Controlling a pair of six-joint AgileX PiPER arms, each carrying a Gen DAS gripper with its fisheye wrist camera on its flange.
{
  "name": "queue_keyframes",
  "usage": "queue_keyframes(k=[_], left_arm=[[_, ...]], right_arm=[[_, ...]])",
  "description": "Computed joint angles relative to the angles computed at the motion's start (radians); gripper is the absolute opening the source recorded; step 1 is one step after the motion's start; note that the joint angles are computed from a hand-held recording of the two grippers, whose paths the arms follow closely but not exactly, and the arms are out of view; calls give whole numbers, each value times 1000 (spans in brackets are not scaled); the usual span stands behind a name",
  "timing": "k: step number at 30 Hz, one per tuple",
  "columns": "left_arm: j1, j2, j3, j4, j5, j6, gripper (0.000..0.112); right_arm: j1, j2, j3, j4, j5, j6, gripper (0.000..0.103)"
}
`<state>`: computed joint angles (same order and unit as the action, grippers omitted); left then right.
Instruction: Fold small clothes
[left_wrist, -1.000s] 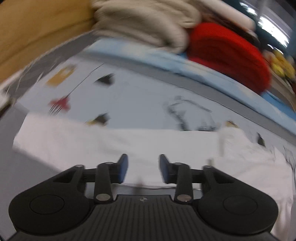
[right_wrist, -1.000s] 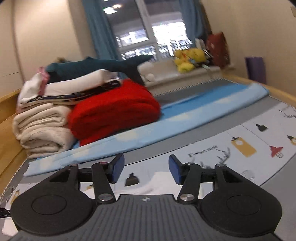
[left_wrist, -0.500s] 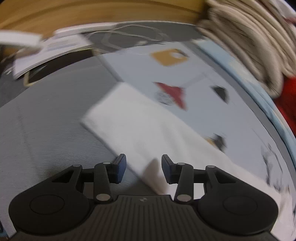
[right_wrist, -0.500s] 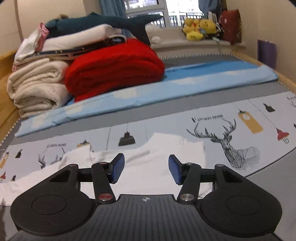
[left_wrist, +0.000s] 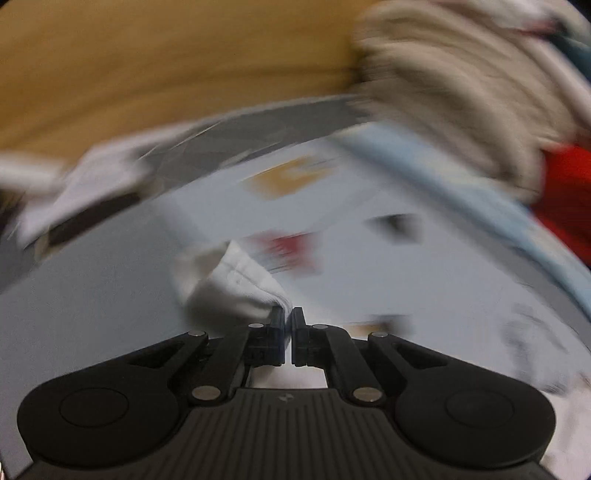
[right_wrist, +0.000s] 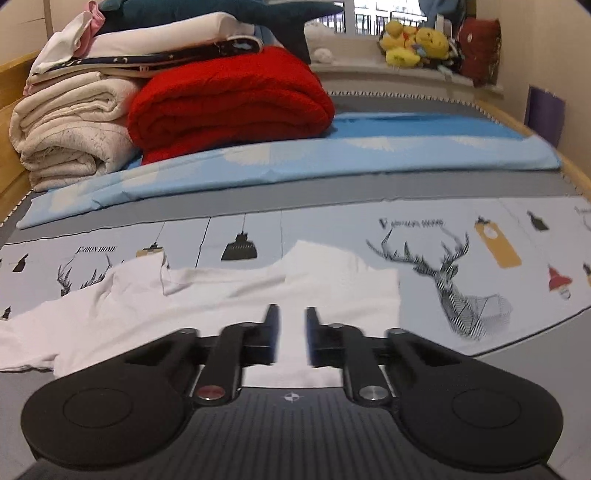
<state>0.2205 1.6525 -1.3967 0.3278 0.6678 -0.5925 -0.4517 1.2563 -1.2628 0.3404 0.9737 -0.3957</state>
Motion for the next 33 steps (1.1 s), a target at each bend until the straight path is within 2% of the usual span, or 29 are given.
queue_keyframes(k=[6,10,11,13,14,15,16,18,21,22,26,33], left_arm=[[-335,-46,-112,-192,33,36,3],[-488,-11,-171,-579,-21,263,3],[-527,15,-202,-679,-12,310,3],[-562,95,-311,-879,100,421,12],[-571,125,-352,-942,151,465,19],[-567,133,-356,-965,163,506,26],[-570,130,-347,-948,155,521,29],[-574,148,-379,-794,180,441,29],[-579,211,-482,-499,318,229,29],[-581,223,-490,-443,336,182,29],[-492,256,-514,-470,373,166,29],[-451,295,-609,-474,417,183,29]], right_arm=[[2,26,6,-5,61,43,10],[0,46,17,7,85,81,10],[-6,58,13,22,97,91,11],[-29,80,10,82,109,94,12],[-40,95,6,113,120,94,21],[-46,110,4,133,126,102,27],[-48,120,5,147,125,115,33],[-46,140,10,165,117,132,33],[-23,173,12,147,100,187,33],[-24,188,15,162,95,189,33],[26,233,25,70,36,329,34],[58,311,28,19,-23,429,33]])
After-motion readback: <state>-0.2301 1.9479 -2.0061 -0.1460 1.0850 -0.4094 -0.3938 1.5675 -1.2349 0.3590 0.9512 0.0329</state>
